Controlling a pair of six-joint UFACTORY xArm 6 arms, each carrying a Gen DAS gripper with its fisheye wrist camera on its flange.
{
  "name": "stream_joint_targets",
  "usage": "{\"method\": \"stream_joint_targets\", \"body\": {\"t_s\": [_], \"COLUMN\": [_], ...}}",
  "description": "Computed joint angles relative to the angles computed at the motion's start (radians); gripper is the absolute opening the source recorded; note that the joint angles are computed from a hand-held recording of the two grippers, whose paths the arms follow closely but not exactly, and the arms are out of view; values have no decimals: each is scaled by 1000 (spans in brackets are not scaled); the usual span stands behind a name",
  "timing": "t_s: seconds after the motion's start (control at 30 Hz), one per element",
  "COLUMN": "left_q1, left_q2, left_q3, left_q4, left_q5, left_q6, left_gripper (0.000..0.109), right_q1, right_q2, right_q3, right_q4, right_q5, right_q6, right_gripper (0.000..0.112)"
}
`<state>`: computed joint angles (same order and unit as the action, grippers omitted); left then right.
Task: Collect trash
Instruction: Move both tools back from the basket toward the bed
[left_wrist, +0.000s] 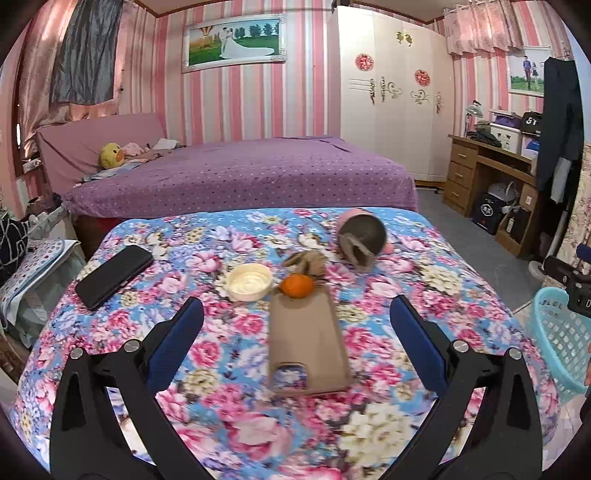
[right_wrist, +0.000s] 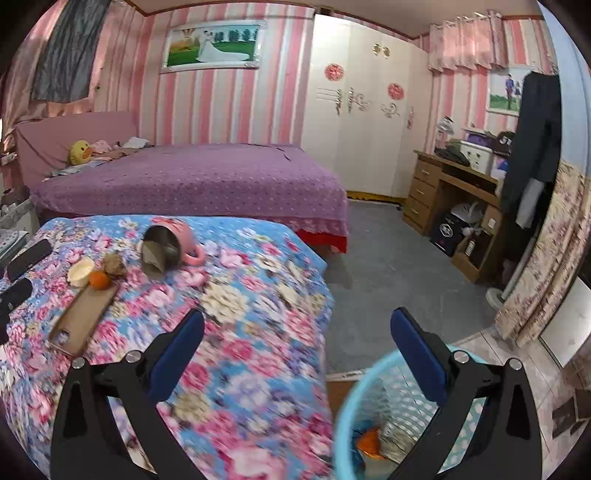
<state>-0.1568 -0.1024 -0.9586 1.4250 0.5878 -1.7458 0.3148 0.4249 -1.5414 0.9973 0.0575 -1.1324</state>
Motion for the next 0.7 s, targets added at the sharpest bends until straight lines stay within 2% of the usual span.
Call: {"method": "stream_joint_targets", "body": {"t_s": [0.27,0.5,0.6,0.7], "left_q1": [68,126,151,165], "left_q2": [-4,19,25,31], "left_q3": [19,13,16,19], "left_q4": [-15,-38,-57,-70], "left_q5": [-26,-55,-73,-72], "left_q6": [-4,-4,-4,-3], "left_gripper": [97,97,97,97], "right_q1": [56,76,80,74], "right_q2": [75,165,185,206], "right_q3": [-91,-184,-196,-201], "right_q4": [-64,-249,-207,-229], "right_q5": [19,33,50,65], "right_q6": [80,257,213,238], "right_gripper": [98,98,98,98]}}
